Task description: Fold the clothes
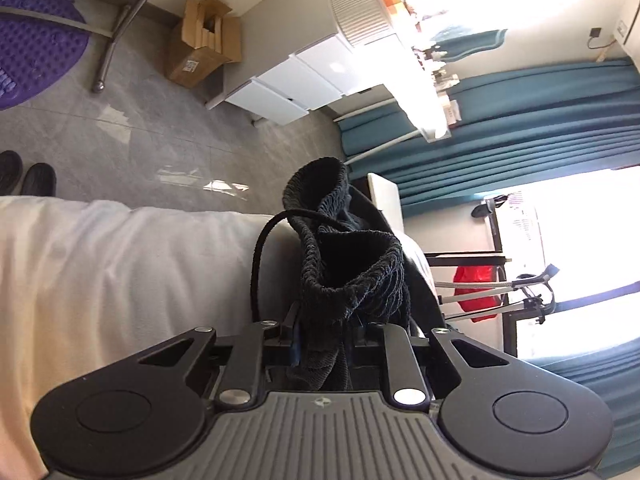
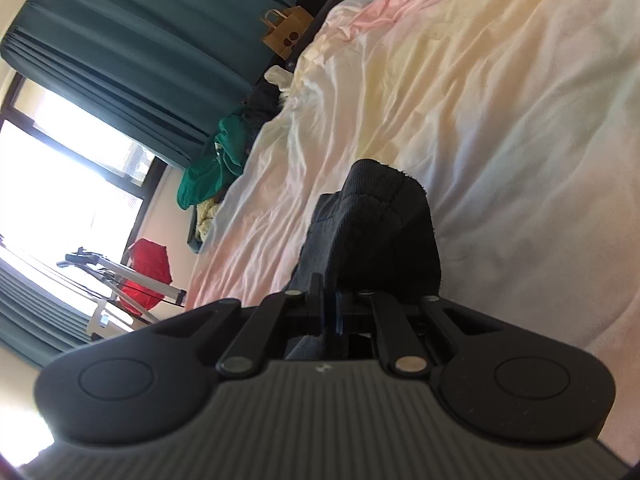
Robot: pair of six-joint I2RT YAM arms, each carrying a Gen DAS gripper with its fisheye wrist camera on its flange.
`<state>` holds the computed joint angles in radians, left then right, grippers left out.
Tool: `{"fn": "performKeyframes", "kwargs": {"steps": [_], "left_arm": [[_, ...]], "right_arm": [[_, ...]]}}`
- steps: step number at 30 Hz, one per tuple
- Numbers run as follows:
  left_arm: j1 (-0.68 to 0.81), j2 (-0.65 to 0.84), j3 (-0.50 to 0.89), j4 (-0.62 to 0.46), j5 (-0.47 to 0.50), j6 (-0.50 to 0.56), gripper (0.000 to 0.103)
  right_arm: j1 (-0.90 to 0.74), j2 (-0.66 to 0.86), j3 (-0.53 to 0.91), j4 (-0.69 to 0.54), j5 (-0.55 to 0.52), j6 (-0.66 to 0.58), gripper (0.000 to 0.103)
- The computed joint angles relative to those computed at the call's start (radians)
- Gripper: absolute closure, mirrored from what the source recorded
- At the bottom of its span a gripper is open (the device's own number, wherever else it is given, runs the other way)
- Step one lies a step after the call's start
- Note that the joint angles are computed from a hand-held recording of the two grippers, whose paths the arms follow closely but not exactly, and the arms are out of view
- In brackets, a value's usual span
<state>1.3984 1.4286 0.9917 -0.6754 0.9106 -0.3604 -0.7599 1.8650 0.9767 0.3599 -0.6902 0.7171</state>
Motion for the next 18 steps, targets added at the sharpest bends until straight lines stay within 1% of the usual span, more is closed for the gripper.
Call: {"fn": "performKeyframes", "kwargs": {"steps": [2, 3, 4, 5, 6, 8, 9, 10, 11, 12, 13, 15, 17, 18], "left_arm": [[0.068, 0.038, -0.021, -0.048, 0.008, 0.055, 0.083], [0.09, 0.056, -0.022, -0.072, 0.015, 0.064, 0.083], [0.124, 0.083, -0.002, -0.114, 0.027, 0.11, 0.082], [0.176, 0.13, 0.047, -0.181, 0.034, 0.211, 0.082], [0.177, 0.13, 0.047, -0.174, 0.036, 0.234, 0.082], [0.173, 0.122, 0.029, -0.138, 0.048, 0.252, 0.082], [0.162, 0.111, 0.016, -0.115, 0.044, 0.246, 0.082], [0.139, 0.097, -0.008, -0.071, 0.035, 0.212, 0.082], [0.135, 0.101, -0.013, -0.062, 0.036, 0.199, 0.082], [0.131, 0.104, -0.017, -0.053, 0.038, 0.185, 0.082], [0.129, 0.11, -0.021, -0.046, 0.04, 0.174, 0.082], [0.117, 0.117, -0.03, -0.022, 0.035, 0.145, 0.082], [0.108, 0.116, -0.035, -0.01, 0.026, 0.127, 0.081], [0.107, 0.116, -0.036, -0.01, 0.022, 0.125, 0.081]], "right_arm": [[-0.015, -0.041, -0.086, 0.239, -0.052, 0.081, 0.095], [-0.022, -0.064, -0.125, 0.361, -0.071, 0.118, 0.095], [-0.026, -0.095, -0.155, 0.446, -0.073, 0.127, 0.095], [-0.026, -0.121, -0.173, 0.484, -0.061, 0.123, 0.095], [-0.027, -0.135, -0.175, 0.458, -0.047, 0.128, 0.095], [-0.029, -0.146, -0.141, 0.271, -0.006, 0.126, 0.095], [-0.031, -0.143, -0.11, 0.14, 0.014, 0.111, 0.095], [-0.032, -0.126, -0.059, -0.046, 0.036, 0.074, 0.095], [-0.031, -0.096, 0.002, -0.223, 0.064, 0.042, 0.094], [-0.038, -0.053, 0.053, -0.355, 0.065, 0.04, 0.094], [-0.058, -0.008, 0.071, -0.404, 0.02, 0.079, 0.094], [-0.091, 0.03, 0.069, -0.399, -0.043, 0.154, 0.093], [-0.109, 0.034, 0.055, -0.329, -0.091, 0.183, 0.092], [-0.112, 0.035, 0.047, -0.27, -0.122, 0.192, 0.091]]}}
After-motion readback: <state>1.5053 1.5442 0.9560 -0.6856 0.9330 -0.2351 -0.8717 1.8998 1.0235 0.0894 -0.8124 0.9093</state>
